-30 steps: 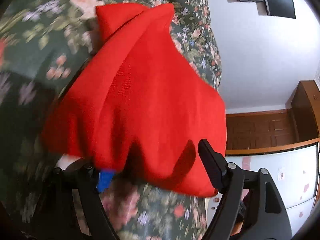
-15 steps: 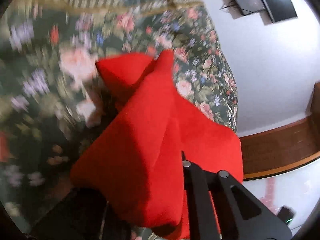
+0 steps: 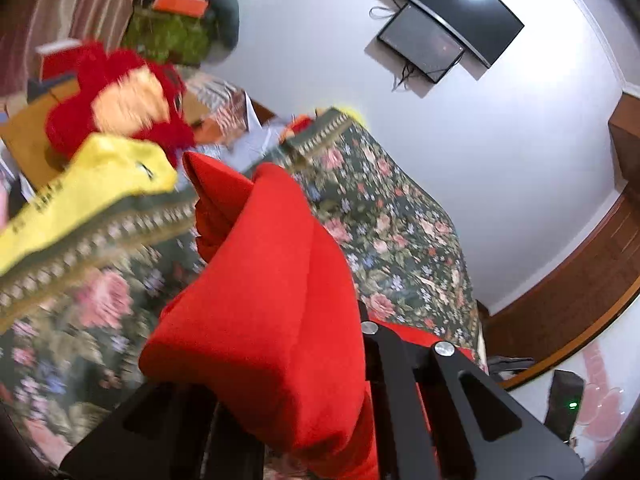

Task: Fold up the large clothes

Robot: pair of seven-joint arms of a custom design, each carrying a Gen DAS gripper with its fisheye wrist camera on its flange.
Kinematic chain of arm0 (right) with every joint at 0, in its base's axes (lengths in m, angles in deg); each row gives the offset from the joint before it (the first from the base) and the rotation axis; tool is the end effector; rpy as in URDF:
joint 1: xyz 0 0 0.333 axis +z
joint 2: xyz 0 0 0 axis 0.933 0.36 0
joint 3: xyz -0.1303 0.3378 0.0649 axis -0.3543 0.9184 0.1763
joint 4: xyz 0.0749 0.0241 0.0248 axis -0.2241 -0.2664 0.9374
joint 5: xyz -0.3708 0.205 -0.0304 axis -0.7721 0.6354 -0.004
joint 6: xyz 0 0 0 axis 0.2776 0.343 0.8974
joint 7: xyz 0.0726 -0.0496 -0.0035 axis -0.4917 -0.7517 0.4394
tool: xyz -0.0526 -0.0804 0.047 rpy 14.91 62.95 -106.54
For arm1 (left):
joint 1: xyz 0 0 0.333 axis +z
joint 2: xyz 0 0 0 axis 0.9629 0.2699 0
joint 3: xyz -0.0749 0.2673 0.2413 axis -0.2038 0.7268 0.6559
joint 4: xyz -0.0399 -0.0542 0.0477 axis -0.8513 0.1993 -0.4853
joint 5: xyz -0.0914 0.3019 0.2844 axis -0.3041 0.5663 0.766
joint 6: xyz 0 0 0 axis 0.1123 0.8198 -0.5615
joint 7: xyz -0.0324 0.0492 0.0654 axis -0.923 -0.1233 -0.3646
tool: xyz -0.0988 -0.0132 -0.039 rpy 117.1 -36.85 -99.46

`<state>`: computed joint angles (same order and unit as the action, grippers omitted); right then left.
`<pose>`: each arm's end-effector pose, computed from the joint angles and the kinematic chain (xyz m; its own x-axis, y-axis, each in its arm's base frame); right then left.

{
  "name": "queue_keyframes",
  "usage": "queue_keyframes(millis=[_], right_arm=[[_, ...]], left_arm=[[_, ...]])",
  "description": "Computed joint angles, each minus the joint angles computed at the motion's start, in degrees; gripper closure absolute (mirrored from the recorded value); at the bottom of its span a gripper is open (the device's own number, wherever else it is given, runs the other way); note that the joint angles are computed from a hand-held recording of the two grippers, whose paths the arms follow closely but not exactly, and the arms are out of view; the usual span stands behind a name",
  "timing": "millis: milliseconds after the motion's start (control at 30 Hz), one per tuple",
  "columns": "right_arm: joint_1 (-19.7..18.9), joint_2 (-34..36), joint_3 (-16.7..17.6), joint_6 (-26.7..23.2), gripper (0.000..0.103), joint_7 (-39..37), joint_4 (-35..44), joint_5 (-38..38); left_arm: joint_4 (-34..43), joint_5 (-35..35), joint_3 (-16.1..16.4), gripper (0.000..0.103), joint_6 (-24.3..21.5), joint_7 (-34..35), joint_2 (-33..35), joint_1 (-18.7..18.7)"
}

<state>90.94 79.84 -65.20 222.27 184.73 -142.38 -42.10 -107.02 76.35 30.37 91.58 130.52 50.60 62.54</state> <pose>0.5481 0.3054 0.5703 0.2388 -0.9535 -0.1840 -0.8986 -0.1451 -0.4140 0.5829 -0.2374 0.5674 0.0563 -0.8396 0.5403 -0.6271 -0.4508 -0.6353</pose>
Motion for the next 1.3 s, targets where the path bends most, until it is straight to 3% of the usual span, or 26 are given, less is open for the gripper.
queue_keyframes(millis=[67, 267, 367, 467, 600, 800, 900, 1000, 1100, 1167, 1300], right_arm=[[0.52, 1.72, 0.57, 0.2, 0.024, -1.37, 0.98, 1.58], [0.27, 2.94, 0.82, 1.18, 0.017, -2.71, 0.79, 5.78], [-0.38, 1.07, 0.46, 0.43, 0.017, -4.59, -0.46, 9.49], [-1.17, -3.0, -0.71, 2.74, 0.017, -5.31, -4.22, 12.73], [-2.81, -10.52, -2.64, 6.84, 0.017, -0.69, -11.23, 8.97], [-6.71, -21.32, -4.44, 8.68, 0.017, 8.3, -20.93, -1.15], [-8.44, -25.25, -4.78, 7.5, 0.017, 11.59, -24.01, -4.93], [-8.81, -27.58, -6.16, 6.74, 0.017, 12.96, -26.08, -5.84], [-8.76, -29.34, -7.22, 6.39, 0.017, 13.74, -27.51, -5.58], [-8.88, -30.41, -7.39, 6.09, 0.017, 14.17, -27.99, -5.84], [-9.06, -31.9, -7.15, 6.22, 0.017, 14.89, -28.28, -6.81]], left_arm=[[-0.22, 7.88, 0.95, 0.096, -1.23, -6.22, -1.22, 0.04], [2.12, 12.78, -1.17, 0.096, -4.33, -9.49, -0.88, 1.02], [4.98, 15.51, -1.55, 0.096, -5.44, -10.58, 0.21, -0.26], [8.91, 16.85, -1.89, 0.096, -6.68, -9.16, 1.91, -2.52], [15.94, 15.78, -2.51, 0.096, -9.63, -4.54, 6.27, -7.03], [24.81, 6.95, -6.13, 0.096, -15.73, 7.98, 13.66, -12.06], [28.77, 2.48, -8.58, 0.096, -20.98, 16.02, 17.95, -13.71], [32.67, 1.63, -8.56, 0.096, -30.57, 22.38, 21.42, -16.47], [32.93, 5.3, -5.43, 0.085, -36.49, 24.5, 21.59, -20.69], [31.02, 2.62, -6.0, 0.065, -36.21, 28.26, 20.25, -19.99], [26.67, -6.38, -8.23, 0.051, -33.79, 35.74, 16.35, -17.38]])
